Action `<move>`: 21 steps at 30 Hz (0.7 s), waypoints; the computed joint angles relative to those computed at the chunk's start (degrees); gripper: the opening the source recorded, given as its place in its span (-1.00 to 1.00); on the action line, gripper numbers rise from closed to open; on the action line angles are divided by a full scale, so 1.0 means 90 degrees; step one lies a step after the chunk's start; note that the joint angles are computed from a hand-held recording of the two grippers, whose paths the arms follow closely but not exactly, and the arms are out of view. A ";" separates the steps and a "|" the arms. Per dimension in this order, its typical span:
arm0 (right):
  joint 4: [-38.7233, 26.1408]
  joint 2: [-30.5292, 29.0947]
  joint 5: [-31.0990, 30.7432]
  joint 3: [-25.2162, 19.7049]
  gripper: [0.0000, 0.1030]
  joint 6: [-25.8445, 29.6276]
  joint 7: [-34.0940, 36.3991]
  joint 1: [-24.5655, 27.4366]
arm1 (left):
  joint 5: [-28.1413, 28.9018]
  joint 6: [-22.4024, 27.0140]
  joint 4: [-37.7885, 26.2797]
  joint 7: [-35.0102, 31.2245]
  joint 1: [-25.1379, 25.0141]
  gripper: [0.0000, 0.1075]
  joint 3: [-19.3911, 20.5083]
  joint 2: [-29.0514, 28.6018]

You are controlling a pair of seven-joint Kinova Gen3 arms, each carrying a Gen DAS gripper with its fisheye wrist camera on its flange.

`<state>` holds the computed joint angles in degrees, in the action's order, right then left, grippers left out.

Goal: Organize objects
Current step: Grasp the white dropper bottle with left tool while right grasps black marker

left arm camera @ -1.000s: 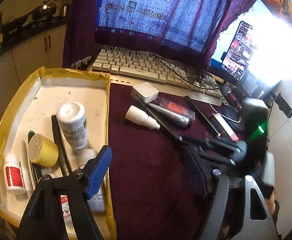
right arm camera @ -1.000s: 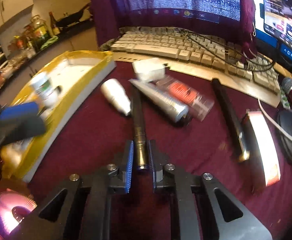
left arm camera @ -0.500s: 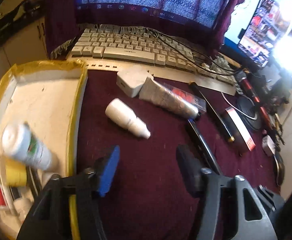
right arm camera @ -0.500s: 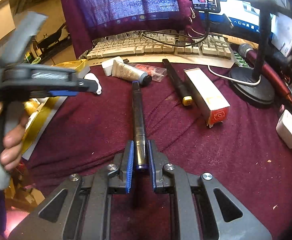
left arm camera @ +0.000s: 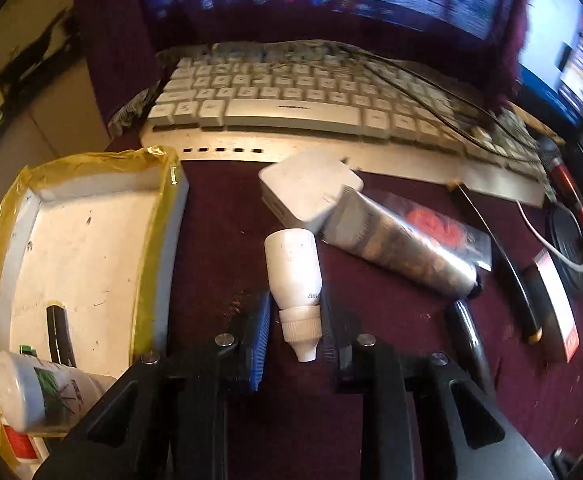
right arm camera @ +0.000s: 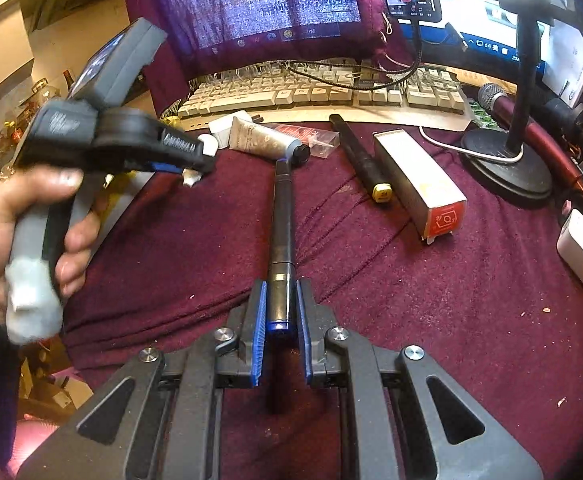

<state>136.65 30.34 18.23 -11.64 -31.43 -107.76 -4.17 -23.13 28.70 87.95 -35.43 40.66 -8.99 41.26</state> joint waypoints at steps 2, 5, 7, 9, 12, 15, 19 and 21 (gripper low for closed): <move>-0.0043 0.0054 0.0518 -0.0374 -0.71 -0.0059 -0.0328 0.0559 | -0.0189 -0.0216 0.0309 0.0019 0.0218 -0.61 -0.0102 -0.0120; -0.0179 0.0044 0.0894 -0.0397 -0.44 -0.0035 -0.0675 0.0687 | -0.0321 -0.0838 0.1086 -0.0013 0.0496 -0.61 -0.0153 -0.0470; -0.0439 0.0014 0.0858 -0.0442 -0.36 0.0372 -0.0872 0.0604 | -0.0313 -0.1356 0.1665 -0.0080 0.0633 -0.61 -0.0137 -0.0747; -0.0707 -0.0042 0.0432 -0.0275 -0.37 0.0861 -0.0939 0.0176 | -0.0279 -0.1761 0.2146 -0.0006 0.1085 -0.62 -0.0488 -0.0973; -0.0873 -0.0036 -0.0344 0.0260 -0.37 0.1105 -0.0569 -0.0709 | -0.0036 -0.2325 0.2717 0.0029 0.1521 -0.62 -0.0951 -0.1216; -0.0863 -0.0037 -0.1121 0.0972 -0.58 0.1093 0.0103 -0.1594 | 0.0221 -0.2400 0.2851 -0.0044 0.1747 -0.62 -0.1181 -0.1233; -0.0679 -0.0041 -0.1967 0.1417 -0.74 0.0876 0.0771 -0.2300 | 0.0547 -0.2622 0.3081 -0.0223 0.2036 -0.62 -0.1502 -0.1270; -0.0597 -0.0039 -0.2218 0.1159 -0.74 0.0761 0.1102 -0.2153 | 0.0707 -0.2776 0.3196 -0.0349 0.2083 -0.62 -0.1572 -0.1278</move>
